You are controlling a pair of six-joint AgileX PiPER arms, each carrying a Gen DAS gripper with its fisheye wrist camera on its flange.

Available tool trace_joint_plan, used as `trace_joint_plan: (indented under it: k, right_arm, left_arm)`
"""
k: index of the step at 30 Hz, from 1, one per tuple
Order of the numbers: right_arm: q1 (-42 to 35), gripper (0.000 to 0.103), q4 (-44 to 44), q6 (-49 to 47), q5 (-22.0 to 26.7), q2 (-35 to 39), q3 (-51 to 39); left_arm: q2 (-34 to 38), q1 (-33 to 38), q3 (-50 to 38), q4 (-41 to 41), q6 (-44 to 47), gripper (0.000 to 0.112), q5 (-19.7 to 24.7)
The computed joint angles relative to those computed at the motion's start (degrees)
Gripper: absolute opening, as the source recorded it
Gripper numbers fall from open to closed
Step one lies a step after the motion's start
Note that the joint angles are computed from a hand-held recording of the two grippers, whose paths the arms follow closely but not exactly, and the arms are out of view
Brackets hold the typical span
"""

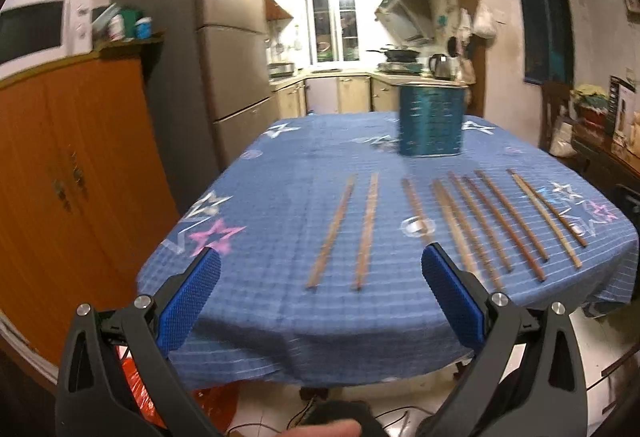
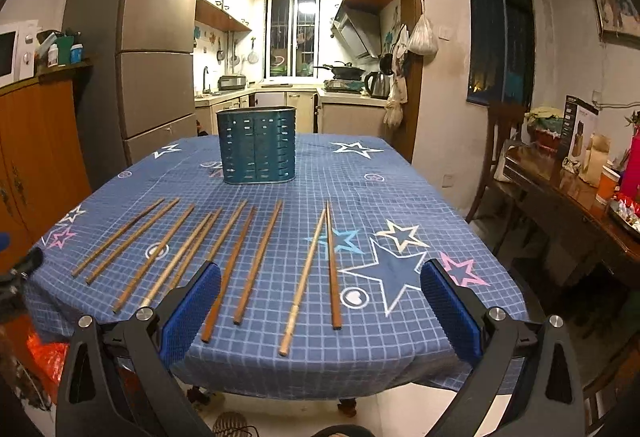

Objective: Organize utensils
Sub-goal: 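Lower the left tool onto a wooden chopstick and close it while the right tool closes on another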

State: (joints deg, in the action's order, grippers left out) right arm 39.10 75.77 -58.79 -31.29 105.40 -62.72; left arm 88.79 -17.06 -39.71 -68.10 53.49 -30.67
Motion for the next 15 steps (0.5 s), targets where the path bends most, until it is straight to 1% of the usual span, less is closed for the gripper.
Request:
trace_joint_plan:
  k: [3,4,5,6,8,9,11,14,15]
  right_arm:
    - [-1.1,0.1,-3.1,3.4,2.0,-0.1,2.3]
    - [-1.1,0.1,-3.5,4.0,2.1,0.2,2.7]
    - [-1.2,0.1,-3.7,4.5,2.4,0.4,3.1]
    - [-1.5,0.1,-4.2,5.4,3.2,0.7,3.5]
    - [-1.8,0.1,-6.3,7.9,5.0,0.8,4.1]
    - [-1.6,0.1,-8.3,10.2,5.2,0.9,4.6]
    - [-0.4,0.1,-10.4,12.3,4.4,1.3,4.9]
    - [1.7,0.099,-9.9,10.4,3.0,2.2,4.6]
    - [2.3,0.094,-10.0,10.0,2.7,2.6,4.4]
  left_arm:
    - [-1.5,3.8,3.2,5.8,-4.9,0.096,2.1]
    - [-1.9,5.3,4.4,9.3,-7.9,0.093,3.0]
    - [-1.8,6.3,4.7,11.1,-9.1,0.092,3.7]
    - [-1.7,7.3,4.9,13.2,-10.7,0.09,4.6]
    - [-0.4,9.7,4.4,18.0,-14.6,0.083,6.7]
    - [0.5,11.2,3.6,20.8,-16.8,0.081,8.6]
    - [2.1,12.7,2.5,26.0,-20.4,0.074,11.0]
    - [4.3,14.6,1.7,36.6,-27.9,0.069,12.2]
    - [5.0,15.3,1.5,40.2,-30.5,0.068,12.3]
